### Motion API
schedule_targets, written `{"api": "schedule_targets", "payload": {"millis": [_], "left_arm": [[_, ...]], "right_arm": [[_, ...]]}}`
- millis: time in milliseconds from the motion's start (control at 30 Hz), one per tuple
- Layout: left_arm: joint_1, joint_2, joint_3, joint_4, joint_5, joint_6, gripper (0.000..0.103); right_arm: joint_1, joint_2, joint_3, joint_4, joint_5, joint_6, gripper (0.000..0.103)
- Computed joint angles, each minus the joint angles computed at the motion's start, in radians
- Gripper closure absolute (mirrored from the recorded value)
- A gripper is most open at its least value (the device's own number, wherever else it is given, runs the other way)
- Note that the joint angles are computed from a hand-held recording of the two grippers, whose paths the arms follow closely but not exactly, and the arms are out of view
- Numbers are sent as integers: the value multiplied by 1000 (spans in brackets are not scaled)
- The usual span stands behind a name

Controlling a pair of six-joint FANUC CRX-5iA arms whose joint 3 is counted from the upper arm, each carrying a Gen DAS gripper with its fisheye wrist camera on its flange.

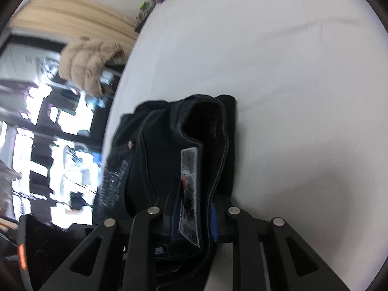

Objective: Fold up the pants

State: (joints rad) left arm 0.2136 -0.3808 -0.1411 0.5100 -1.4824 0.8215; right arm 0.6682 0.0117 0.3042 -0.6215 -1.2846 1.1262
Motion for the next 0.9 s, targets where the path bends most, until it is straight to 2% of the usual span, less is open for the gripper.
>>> {"api": "schedule_targets", "payload": {"millis": [100,133,200,233,367,433,600,633,800,867,900], "left_arm": [[98,11,7,101,-106,-27,77],[132,9,4,132,-137,-41,76],[216,-2,5,178,-193,-70,76],[253,-3,6,195,-214,-78,76],[406,17,-1,276,-264,-60,76],[449,41,-3,291,-260,-54,76],[475,162,10,340,-245,2,78],[470,196,24,345,-233,24,80],[433,315,86,328,-206,84,84],[442,324,64,304,-207,84,92],[454,314,43,311,-209,70,92]], "right_arm": [[5,-49,-41,25,43,-36,60],[24,-68,-56,79,52,-79,45],[46,-115,-93,163,75,-164,42],[43,-129,-100,166,83,-174,46],[65,-165,-82,112,123,-105,78],[90,-146,-60,84,111,-72,85],[136,-77,-43,51,26,-72,89],[139,-79,-59,56,26,-88,102],[80,-147,-187,-17,145,-156,103],[97,-158,-206,4,174,-171,103],[105,-162,-211,14,183,-181,103]]}}
